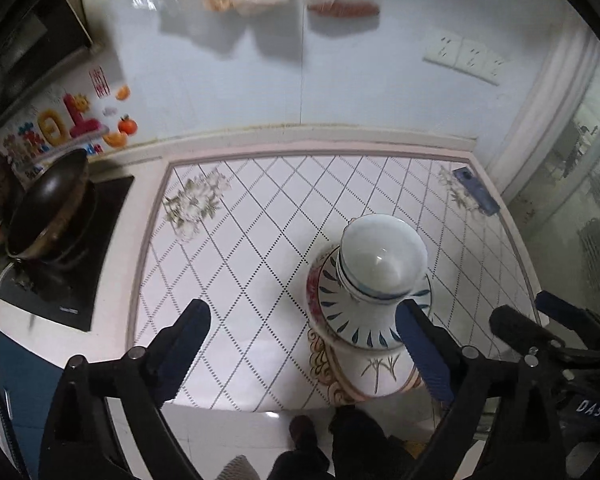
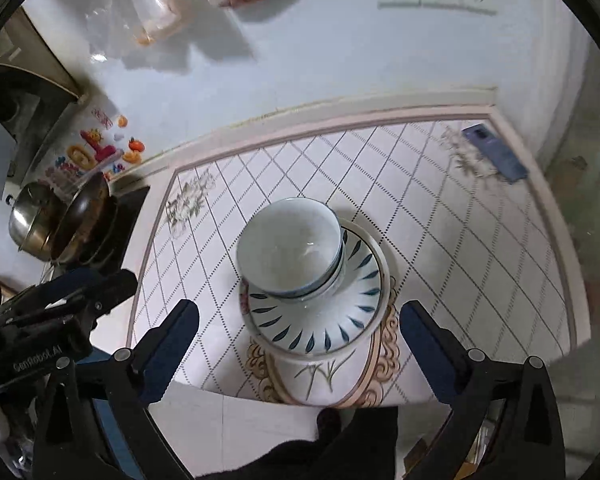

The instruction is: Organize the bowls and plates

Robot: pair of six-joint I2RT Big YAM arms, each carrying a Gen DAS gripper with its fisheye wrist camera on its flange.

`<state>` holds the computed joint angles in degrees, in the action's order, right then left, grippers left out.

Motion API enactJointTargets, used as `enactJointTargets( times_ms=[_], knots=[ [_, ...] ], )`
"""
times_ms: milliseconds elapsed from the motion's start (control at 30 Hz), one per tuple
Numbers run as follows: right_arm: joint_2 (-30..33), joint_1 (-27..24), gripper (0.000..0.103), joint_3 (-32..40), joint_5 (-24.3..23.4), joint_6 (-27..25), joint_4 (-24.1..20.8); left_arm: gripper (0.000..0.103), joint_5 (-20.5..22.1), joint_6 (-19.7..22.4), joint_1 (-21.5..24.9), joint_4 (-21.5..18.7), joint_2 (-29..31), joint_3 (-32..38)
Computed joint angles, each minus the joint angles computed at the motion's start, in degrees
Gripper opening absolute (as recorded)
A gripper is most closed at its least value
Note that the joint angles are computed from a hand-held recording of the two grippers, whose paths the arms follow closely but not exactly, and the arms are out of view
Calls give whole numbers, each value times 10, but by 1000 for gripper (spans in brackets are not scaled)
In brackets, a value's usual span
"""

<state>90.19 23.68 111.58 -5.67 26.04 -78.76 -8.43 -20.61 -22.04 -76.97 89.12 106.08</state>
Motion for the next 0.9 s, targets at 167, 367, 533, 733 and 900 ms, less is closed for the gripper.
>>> enactJointTargets(
  times_ms=[167, 367, 533, 733, 900],
  knots=[
    [-64, 47, 103, -11, 79, 29, -11, 96, -16, -1, -15, 11, -68, -40],
    [-124, 108, 103, -9, 161, 51, -40, 103, -72, -36, -52, 23, -141, -79],
    [-163, 148, 103, -8, 198, 54, -61, 103, -116, -71, -87, 18, -186, -101],
    [-193, 177, 103, -1, 231, 47, -78, 103, -183, -114, -134, -7, -216, -110],
    [-210, 195, 103, 1, 244, 47, -86, 103, -222, -147, -168, -32, -229, -112]
  ],
)
